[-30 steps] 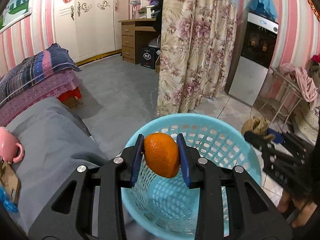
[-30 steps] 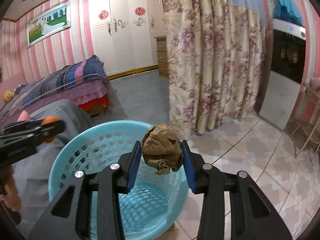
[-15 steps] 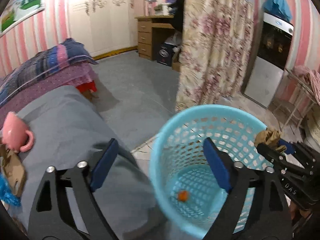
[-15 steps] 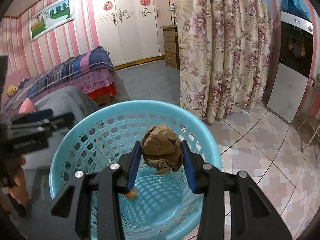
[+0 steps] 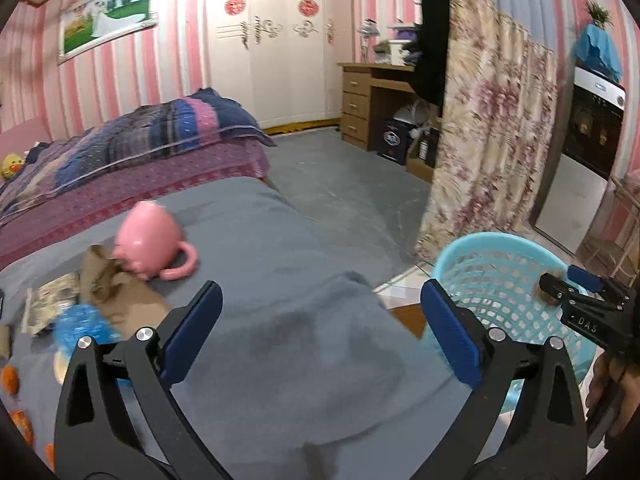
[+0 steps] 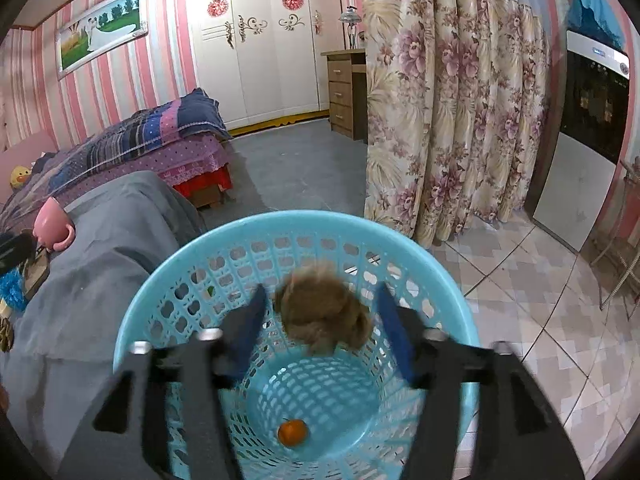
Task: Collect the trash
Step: 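Open the right tool to drop the brown paper into the basket, then return to the table and grasp the orange snack wrapper with the left tool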
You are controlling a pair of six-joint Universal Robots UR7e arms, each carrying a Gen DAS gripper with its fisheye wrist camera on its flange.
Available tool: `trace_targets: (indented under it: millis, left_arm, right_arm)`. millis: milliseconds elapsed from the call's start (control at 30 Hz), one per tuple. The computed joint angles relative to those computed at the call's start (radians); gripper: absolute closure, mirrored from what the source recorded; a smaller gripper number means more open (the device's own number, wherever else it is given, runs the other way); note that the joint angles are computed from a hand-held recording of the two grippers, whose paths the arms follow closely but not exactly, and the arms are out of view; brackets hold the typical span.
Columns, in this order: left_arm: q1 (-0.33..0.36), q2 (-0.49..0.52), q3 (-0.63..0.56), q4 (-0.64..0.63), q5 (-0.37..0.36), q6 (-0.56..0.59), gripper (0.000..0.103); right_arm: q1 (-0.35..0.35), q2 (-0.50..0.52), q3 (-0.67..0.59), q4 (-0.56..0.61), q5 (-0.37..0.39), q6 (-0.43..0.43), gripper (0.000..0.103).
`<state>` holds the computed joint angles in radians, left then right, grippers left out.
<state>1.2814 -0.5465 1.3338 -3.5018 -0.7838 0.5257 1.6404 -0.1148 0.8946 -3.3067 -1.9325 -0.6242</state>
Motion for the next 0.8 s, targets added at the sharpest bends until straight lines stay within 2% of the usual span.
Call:
trace_targets:
  millis: [100, 200, 267, 467, 600, 800]
  left_arm:
    - [-0.003, -0.053, 0.072, -0.041, 0.012, -0.004, 0.006]
    - [-0.013, -0.105, 0.157, -0.141, 0.049, 0.044, 0.006]
    - [-0.017, -0.142, 0.213, -0.2, 0.072, 0.067, 0.006]
    - [-0.005, -0.284, 0.395, -0.27, 0.111, 0.007, 0.006]
    - [0.012, -0.351, 0.486, -0.374, 0.173, 0.057, 0.006]
    - [0.049, -0.443, 0.59, -0.443, 0.227, 0.058, 0.006]
  right_arm:
    - [0.01, -0.005, 0.02, -0.021, -0.004, 0.005, 0.022]
    - [0.018, -0.024, 0.071, -0.063, 0.022, 0.014, 0.018]
    - [0.028, -0.035, 0.11, -0.104, 0.037, 0.014, 0.012]
    - [0.091, -0.036, 0.187, -0.164, 0.068, 0.008, 0.012]
    - [0.132, -0.029, 0.225, -0.17, 0.097, 0.004, 0.012]
    - [0.198, 0.016, 0.248, -0.151, 0.104, -0.057, 0.012]
